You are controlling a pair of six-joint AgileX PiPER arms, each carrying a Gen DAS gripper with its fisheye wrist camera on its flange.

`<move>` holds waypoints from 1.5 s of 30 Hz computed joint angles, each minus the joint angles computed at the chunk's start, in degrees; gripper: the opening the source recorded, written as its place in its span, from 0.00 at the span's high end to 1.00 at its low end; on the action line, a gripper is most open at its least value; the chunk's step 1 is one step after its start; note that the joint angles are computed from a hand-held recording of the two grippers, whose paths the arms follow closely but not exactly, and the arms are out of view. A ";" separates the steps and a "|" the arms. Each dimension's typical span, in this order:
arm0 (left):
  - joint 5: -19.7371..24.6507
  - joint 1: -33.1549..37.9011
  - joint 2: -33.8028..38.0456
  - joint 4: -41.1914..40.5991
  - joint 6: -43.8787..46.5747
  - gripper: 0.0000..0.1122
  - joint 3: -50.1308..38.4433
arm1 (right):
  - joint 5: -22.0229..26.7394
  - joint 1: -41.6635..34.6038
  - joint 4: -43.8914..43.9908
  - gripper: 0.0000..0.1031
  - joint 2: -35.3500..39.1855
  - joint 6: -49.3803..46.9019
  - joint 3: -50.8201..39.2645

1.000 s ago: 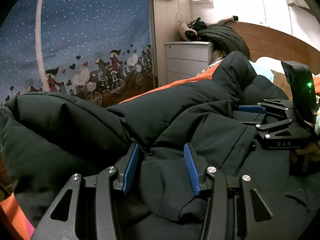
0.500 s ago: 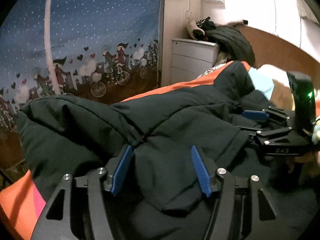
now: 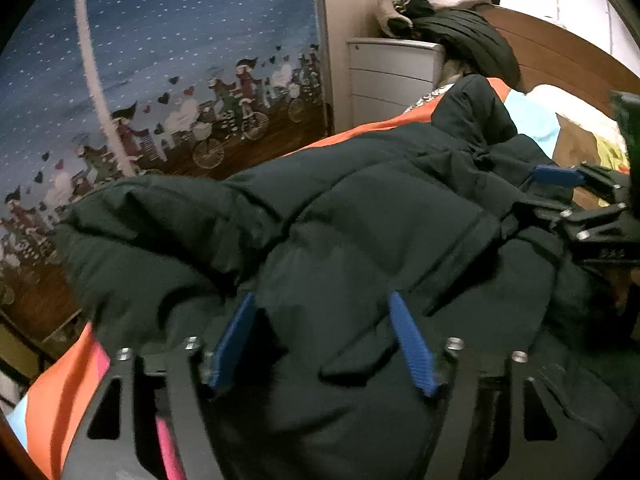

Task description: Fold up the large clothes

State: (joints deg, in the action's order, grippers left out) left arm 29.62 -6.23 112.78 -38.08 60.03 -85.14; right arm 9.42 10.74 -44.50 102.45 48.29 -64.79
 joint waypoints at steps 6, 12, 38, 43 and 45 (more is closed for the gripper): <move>-3.12 -0.69 -7.85 0.25 0.38 0.36 9.11 | -1.56 -0.28 0.12 0.09 -6.90 1.67 6.24; -0.76 0.70 -17.06 -8.73 8.25 0.24 17.70 | -1.69 0.27 -2.15 0.03 -14.91 4.64 12.60; 5.58 -1.22 -52.98 -3.19 -0.70 0.22 44.16 | 15.94 7.91 27.59 0.00 -51.95 -29.41 30.99; 6.93 -2.78 -58.91 -0.31 -3.44 0.22 50.13 | 21.92 9.50 30.54 0.00 -57.88 -31.08 33.29; 7.63 -3.03 -60.88 0.37 -4.07 0.22 52.22 | 24.35 11.18 30.53 0.00 -60.40 -30.56 34.42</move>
